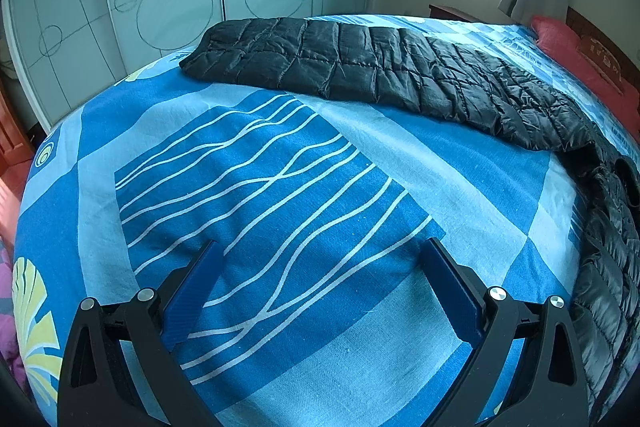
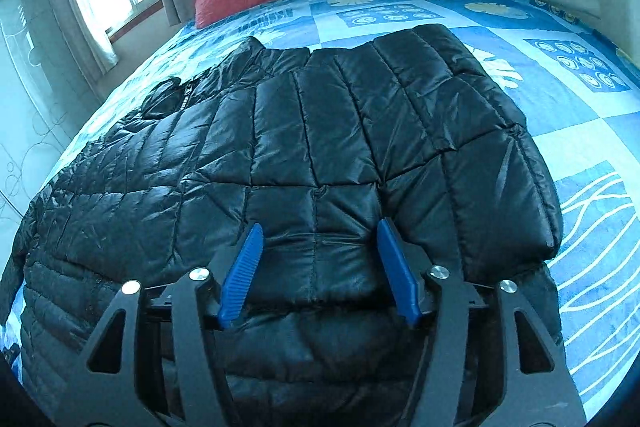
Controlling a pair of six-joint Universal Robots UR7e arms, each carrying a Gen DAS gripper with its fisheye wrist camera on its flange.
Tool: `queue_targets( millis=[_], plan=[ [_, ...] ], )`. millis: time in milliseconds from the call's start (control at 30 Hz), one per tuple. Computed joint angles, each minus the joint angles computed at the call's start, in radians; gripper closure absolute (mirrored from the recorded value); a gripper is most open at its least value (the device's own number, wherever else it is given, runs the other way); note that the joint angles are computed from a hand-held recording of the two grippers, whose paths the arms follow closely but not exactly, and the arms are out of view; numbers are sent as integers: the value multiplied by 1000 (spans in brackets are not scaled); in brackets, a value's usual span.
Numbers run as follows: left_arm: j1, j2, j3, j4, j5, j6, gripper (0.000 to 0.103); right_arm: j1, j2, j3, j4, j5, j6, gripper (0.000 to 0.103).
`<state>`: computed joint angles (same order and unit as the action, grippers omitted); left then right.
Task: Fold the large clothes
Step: 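Reach the left tool to the other sleeve and close on it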
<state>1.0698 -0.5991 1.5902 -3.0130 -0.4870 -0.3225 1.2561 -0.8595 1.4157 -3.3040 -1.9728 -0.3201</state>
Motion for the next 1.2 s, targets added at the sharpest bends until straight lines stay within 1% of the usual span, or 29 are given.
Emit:
queue_targets(
  millis=[100, 167, 267, 300, 400, 433, 500, 533, 567, 600, 633, 700, 767, 833, 900, 1033, 1133, 1200],
  plan=[
    [2, -11, 4, 16, -14, -14, 5, 5, 4, -4, 2, -7, -11, 36],
    [3, -22, 11, 11, -36, -11, 5, 5, 3, -2, 5, 3, -13, 31],
    [9, -51, 37, -52, -104, 30, 5, 6, 2, 0, 4, 8, -14, 29],
    [18, -59, 41, -84, -136, 60, 5, 5, 2, 0, 5, 10, -14, 28],
    [40, -70, 29, -130, -189, 102, 5, 7, 3, 0, 4, 10, -20, 25],
    [55, -74, 22, -164, -223, 116, 5, 8, 5, -1, 3, 6, -24, 25],
    [89, -75, -5, -215, -283, 131, 5, 9, 6, -1, 0, 3, -28, 24],
    [102, -74, -21, -216, -294, 126, 5, 9, 6, -1, 0, 5, -29, 24],
    [123, -74, -44, -212, -321, 113, 5, 9, 5, -1, 0, 5, -27, 23],
    [138, -75, -58, -205, -349, 99, 6, 9, 6, 0, -1, 5, -27, 23],
    [160, -75, -78, -214, -396, 88, 6, 10, 6, 0, -2, 5, -27, 23],
    [185, -64, -127, -231, -449, 105, 6, 10, 7, 0, -3, 4, -29, 23],
    [207, -50, -184, -201, -480, 107, 6, 10, 6, 0, -3, 4, -29, 23],
    [227, -38, -224, -208, -511, 106, 6, 10, 8, -1, -4, 2, -30, 23],
    [237, -28, -261, -199, -523, 113, 6, 11, 9, -1, -6, 1, -31, 23],
    [243, -28, -272, -208, -540, 97, 7, 11, 8, 1, -10, 3, -32, 23],
    [237, -33, -258, -230, -493, 77, 28, 10, 7, 1, -10, 3, -33, 23],
    [238, -34, -253, -253, -488, 74, 38, 10, 7, 1, -9, 3, -33, 23]
  ],
)
